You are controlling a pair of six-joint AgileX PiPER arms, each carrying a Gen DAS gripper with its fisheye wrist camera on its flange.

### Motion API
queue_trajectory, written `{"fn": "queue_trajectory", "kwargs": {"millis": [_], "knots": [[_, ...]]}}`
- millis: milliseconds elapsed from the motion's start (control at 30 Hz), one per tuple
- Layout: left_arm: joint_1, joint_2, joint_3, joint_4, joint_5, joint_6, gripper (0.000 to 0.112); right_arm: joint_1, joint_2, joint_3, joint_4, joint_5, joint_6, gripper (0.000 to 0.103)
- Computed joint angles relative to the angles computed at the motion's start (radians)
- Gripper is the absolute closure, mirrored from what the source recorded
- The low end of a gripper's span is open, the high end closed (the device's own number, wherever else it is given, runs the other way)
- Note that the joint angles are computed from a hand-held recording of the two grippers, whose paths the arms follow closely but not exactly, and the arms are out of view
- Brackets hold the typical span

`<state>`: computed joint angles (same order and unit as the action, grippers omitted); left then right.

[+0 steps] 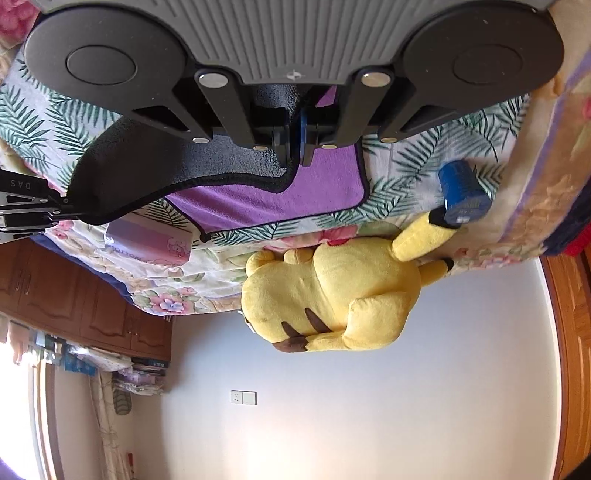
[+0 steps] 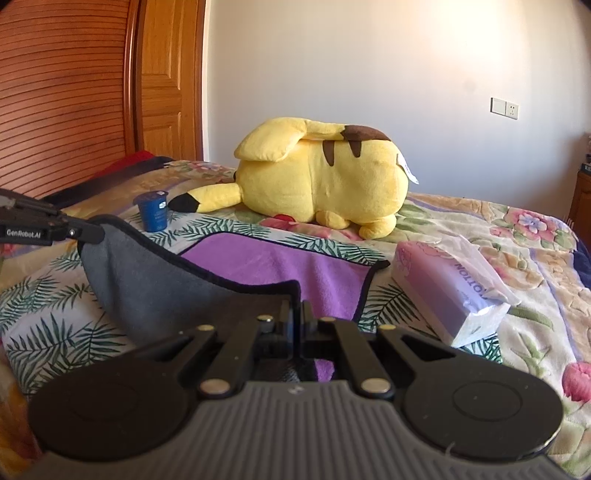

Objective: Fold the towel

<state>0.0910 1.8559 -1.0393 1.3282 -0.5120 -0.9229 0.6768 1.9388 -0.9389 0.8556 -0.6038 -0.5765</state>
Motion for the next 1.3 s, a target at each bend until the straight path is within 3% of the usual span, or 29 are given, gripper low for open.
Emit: {"fn": "queue_trajectory", "kwargs": {"millis": [367,500,1300], "knots": [[-0.007,0.013,-0.065,0.058,0.01,-0.052,0.112,0.002,-0.004,-0.041,0.08,0.001,-0.119,0.1],[-0.008,0.015,-0.075,0.005,0.024,-0.01,0.112,-0.013,-0.008,-0.066,0.079,0.016,-0.146,0.1],[-0.078,0.142,-0.342,0.152,0.133,-0.218,0.112,-0.09,0.08,-0.289,0.096,0.058,-0.38,0.1]]}}
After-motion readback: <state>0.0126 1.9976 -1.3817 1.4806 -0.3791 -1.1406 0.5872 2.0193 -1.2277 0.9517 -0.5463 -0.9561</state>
